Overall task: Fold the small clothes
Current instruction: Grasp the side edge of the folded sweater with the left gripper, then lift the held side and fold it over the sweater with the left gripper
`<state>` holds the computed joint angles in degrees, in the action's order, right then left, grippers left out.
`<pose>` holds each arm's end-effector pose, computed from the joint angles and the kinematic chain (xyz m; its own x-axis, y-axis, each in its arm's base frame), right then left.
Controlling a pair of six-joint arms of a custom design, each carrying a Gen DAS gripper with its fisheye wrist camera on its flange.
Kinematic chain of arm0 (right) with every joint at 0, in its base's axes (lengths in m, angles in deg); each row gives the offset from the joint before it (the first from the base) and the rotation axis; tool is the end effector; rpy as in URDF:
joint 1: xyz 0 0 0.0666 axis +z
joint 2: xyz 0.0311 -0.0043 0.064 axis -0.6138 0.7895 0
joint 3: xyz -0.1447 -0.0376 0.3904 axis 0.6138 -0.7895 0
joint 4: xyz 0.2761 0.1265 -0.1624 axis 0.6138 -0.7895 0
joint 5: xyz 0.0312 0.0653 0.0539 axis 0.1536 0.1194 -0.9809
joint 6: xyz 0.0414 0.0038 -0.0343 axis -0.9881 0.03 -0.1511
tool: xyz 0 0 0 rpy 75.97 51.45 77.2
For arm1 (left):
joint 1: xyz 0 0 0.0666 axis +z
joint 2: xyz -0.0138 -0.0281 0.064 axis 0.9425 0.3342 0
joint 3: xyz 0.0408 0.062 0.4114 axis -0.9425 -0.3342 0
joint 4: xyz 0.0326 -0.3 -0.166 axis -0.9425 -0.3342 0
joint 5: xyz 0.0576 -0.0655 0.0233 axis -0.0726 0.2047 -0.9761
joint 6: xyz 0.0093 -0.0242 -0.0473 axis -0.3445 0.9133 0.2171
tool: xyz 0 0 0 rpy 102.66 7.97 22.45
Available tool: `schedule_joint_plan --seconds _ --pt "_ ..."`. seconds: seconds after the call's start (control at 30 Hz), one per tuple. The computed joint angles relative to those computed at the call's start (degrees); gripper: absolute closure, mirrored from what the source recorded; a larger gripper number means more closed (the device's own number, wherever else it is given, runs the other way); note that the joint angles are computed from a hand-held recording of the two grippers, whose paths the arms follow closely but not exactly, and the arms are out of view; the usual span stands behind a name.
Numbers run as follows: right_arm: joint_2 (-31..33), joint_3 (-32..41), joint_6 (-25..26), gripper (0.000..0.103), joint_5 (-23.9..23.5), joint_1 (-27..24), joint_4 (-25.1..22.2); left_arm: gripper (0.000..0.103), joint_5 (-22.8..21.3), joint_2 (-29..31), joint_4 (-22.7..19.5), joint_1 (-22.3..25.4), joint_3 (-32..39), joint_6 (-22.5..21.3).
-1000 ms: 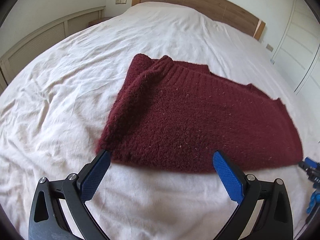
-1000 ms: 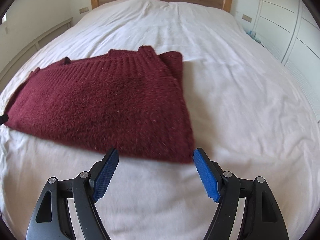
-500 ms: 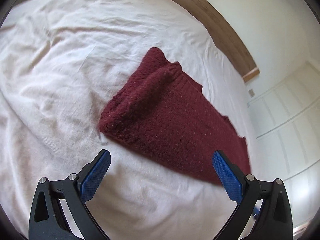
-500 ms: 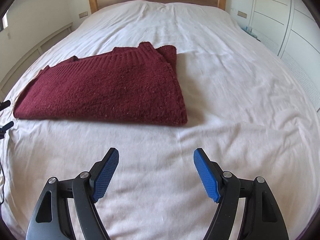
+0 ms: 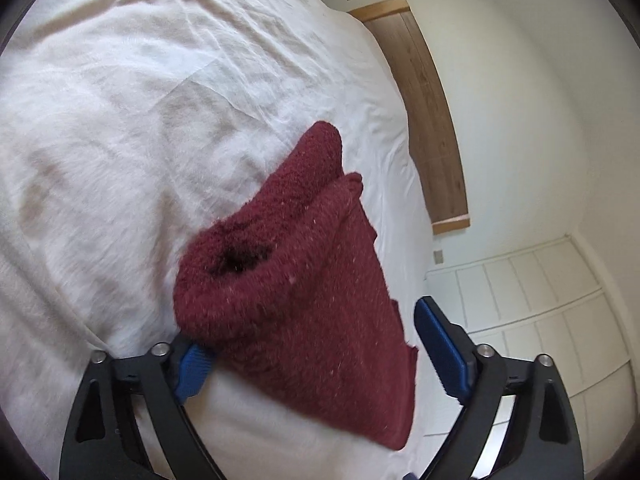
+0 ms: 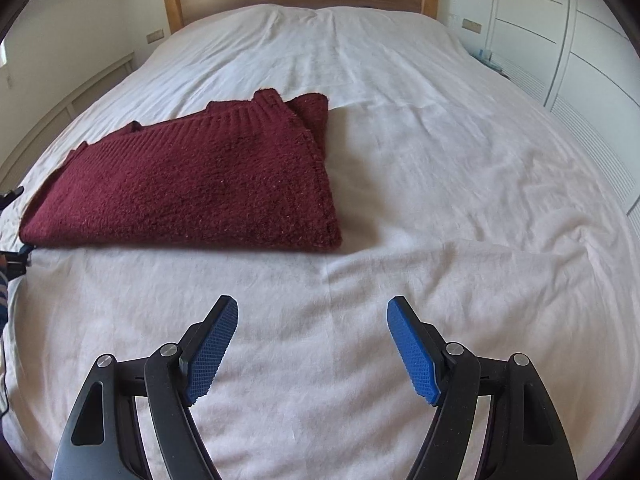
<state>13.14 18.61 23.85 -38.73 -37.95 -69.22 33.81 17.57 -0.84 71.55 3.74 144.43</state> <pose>0.3532 -0.0012 0.3214 -0.7876 0.1184 -0.6047 0.0981 0.9929 0.0667 0.4414 -0.0113 0.2572 -0.6220 -0.7606 -0.1861 -0.1948 0.3805 -0.9040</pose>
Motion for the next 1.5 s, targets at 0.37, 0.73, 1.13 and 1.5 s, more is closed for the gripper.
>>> schedule_joint_plan --seconds 0.37,0.73,1.13,1.5 --pt "0.5 -0.3 -0.4 0.025 -4.0 -2.7 2.1 0.07 -1.9 4.2 -2.1 0.1 4.5 5.5" --pt "-1.4 -3.0 -0.5 0.025 -9.8 -7.6 4.4 0.085 -4.8 1.4 -3.8 -1.1 4.9 6.9" --pt "-4.3 -7.2 -1.7 0.025 -18.3 -15.2 7.9 0.085 -9.2 0.1 -12.1 -11.4 16.3 4.2" --pt "-7.1 -10.2 -0.5 0.025 -26.9 -24.6 9.1 0.085 -12.0 6.5 -18.6 -24.8 30.1 2.5"
